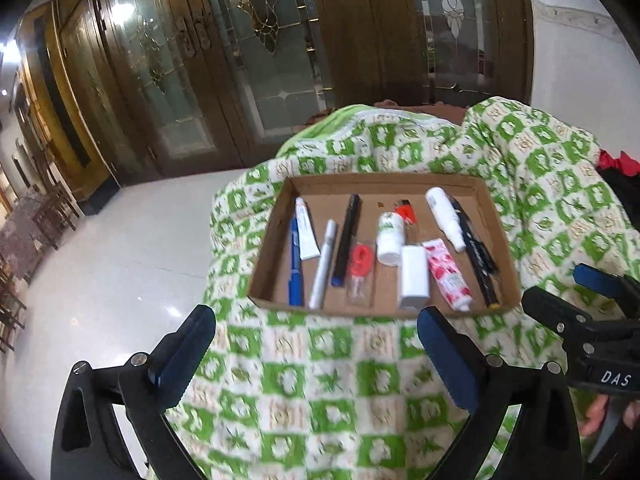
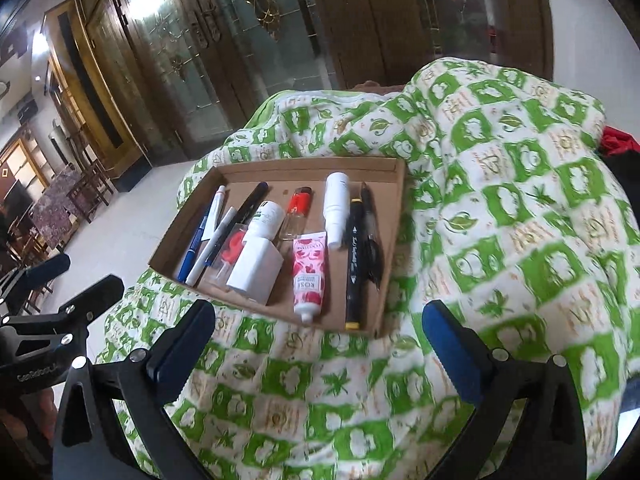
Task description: Organize rigid objects
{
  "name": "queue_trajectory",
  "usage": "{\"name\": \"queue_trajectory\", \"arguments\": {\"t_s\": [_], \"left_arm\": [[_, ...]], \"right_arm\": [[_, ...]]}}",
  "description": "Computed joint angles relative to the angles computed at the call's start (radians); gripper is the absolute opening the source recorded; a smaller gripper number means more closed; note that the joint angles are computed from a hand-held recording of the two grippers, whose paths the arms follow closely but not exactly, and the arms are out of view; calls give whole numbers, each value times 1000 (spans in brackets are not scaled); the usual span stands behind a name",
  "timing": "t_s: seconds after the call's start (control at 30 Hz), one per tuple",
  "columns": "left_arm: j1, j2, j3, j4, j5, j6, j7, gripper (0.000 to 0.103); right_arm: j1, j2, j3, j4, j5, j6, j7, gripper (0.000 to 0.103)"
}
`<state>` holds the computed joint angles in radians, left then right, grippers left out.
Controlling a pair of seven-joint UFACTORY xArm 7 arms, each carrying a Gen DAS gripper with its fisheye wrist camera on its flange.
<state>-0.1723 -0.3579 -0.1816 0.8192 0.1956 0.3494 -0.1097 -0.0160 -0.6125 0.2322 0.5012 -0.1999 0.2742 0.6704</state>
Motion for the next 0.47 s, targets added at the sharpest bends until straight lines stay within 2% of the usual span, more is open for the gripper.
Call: {"name": "queue_trajectory", "arguments": {"t_s": [0.13,0.47], "left_arm": [[-15,-54,5,-47,-16,-12,4,102],[-25,-100,9,-73,-56,-3,16,102]], "right_arm": [[-10,-42,10,-21,-3,9,22,103],[10,-87,12,-36,6,44,25,103]]}}
